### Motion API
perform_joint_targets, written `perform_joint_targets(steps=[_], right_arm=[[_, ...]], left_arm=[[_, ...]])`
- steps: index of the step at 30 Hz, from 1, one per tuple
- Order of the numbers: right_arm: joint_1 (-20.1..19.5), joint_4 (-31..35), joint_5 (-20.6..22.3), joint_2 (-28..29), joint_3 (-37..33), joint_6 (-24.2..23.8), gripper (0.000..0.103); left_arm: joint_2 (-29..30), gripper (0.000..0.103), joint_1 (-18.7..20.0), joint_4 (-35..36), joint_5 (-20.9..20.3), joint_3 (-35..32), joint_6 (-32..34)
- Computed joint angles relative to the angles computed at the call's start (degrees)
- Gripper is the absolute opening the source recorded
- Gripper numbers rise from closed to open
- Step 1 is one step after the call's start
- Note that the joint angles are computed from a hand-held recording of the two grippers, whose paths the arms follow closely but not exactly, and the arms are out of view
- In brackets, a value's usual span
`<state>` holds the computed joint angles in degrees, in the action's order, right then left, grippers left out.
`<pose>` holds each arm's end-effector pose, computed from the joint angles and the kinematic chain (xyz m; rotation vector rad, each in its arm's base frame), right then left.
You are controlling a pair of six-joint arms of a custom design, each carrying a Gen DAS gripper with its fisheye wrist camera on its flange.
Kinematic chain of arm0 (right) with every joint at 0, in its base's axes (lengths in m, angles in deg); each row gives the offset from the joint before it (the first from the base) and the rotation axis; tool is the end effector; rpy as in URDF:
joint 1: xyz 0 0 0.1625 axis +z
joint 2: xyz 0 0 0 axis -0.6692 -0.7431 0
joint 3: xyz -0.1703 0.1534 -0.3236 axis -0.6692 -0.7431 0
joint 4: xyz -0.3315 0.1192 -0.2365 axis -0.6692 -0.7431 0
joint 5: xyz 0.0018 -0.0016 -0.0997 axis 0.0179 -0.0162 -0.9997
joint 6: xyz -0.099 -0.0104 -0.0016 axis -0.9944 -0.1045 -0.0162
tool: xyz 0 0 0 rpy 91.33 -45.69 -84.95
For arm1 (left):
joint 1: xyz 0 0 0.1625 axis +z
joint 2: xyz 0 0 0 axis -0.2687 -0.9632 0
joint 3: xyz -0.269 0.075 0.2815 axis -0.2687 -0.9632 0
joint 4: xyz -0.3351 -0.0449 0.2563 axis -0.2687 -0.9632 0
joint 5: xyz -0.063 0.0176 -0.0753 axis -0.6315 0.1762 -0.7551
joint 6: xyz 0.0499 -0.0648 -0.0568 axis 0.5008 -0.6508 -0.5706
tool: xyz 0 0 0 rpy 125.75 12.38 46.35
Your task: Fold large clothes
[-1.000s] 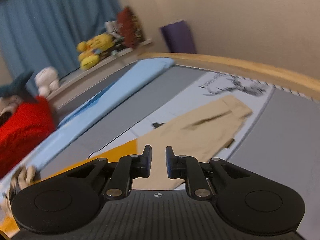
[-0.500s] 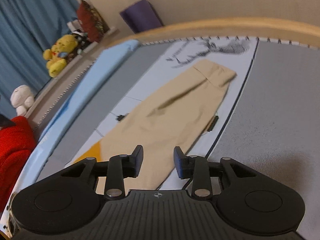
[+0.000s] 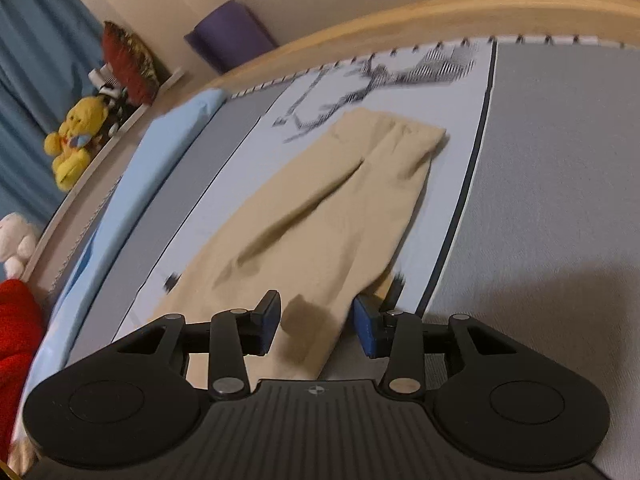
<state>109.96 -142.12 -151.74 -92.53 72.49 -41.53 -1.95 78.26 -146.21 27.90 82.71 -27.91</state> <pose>-0.2162 -0.7992 0.3586 -0.7475 -2.0952 1.4841 -0.1207 -0.7066 0.1645 -0.0310 2.2181 -0.7772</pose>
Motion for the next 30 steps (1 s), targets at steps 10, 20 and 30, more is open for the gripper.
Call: perform_joint_targets(steps=[10, 20, 30], right_arm=[[6.41, -9.68, -9.00, 9.39, -13.38, -17.31, 0.004], [21.84, -15.18, 10.48, 7.06, 1.49, -38.92, 0.004], [32.25, -11.36, 22.29, 3.24, 26.29, -55.91, 0.023]], left_arm=[[-2.79, 0.061, 0.40, -1.61, 0.16, 0.88, -0.60], [-9.40, 0.061, 0.89, -3.44, 0.19, 4.56, -3.12], [-14.78, 0.061, 1.68, -4.17, -0.74, 6.87, -5.99]])
